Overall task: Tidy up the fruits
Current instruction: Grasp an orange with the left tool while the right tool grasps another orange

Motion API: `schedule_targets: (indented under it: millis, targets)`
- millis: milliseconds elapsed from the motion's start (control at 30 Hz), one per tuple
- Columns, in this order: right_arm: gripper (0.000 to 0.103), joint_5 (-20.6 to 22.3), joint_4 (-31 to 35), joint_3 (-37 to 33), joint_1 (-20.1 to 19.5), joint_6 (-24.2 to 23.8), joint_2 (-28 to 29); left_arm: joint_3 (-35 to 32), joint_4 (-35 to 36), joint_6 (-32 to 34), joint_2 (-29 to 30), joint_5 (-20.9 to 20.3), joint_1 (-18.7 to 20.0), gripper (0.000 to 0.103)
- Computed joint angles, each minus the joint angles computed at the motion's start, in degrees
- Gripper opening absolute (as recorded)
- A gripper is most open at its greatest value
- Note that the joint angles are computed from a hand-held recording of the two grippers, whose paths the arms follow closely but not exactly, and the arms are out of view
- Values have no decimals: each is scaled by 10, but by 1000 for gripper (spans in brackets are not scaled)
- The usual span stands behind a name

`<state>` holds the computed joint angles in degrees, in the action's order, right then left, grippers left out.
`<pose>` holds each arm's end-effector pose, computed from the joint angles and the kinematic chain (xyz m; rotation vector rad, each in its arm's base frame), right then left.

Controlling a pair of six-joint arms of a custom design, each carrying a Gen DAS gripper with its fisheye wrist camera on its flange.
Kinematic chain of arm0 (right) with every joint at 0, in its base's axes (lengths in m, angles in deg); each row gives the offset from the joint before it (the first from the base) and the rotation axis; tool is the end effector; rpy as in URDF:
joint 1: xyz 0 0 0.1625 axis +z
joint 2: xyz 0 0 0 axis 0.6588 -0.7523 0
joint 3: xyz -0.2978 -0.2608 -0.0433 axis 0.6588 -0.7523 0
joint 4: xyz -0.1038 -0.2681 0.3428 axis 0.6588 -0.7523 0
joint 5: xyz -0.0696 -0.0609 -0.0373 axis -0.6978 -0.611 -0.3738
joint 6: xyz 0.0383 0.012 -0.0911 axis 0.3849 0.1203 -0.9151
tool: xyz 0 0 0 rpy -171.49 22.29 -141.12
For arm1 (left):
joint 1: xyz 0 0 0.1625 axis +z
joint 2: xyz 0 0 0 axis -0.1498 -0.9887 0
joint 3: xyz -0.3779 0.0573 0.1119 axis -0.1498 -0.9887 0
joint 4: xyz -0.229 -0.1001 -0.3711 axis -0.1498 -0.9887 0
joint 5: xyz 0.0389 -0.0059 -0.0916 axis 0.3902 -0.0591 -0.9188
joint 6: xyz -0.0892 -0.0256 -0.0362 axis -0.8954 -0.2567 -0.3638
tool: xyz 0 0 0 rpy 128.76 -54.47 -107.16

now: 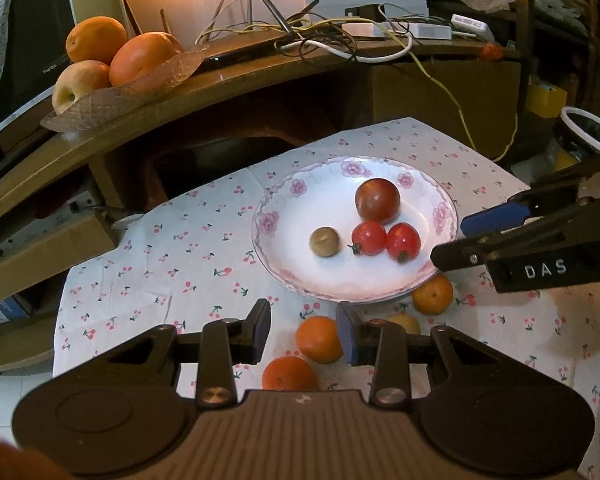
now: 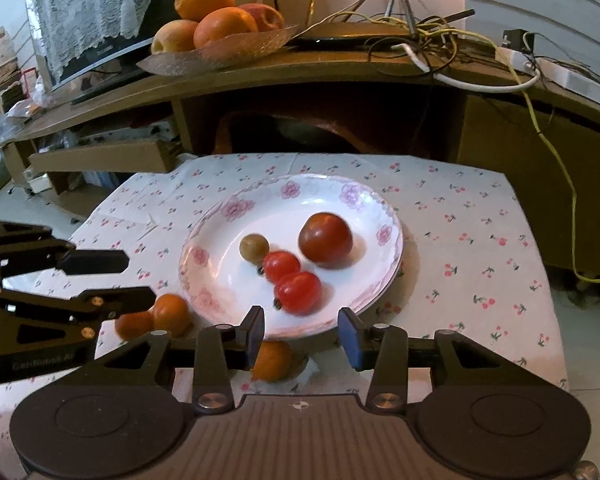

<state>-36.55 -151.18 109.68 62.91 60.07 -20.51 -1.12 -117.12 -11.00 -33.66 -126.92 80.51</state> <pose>0.2963 -0.8181 0.0073 0.6808 -2.3900 0.8251 -0.0659 -0.7918 0.2783 0.9805 2.2176 -0.7044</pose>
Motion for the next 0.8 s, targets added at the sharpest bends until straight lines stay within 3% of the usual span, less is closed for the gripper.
schedule_targets:
  millis: [400, 800]
  targets:
    - [42, 4, 35, 28, -5, -3, -15, 22, 18, 22, -14, 3, 6, 43]
    - [42, 4, 61, -6, -6, -16, 11, 26, 13, 37, -14, 21, 15, 43]
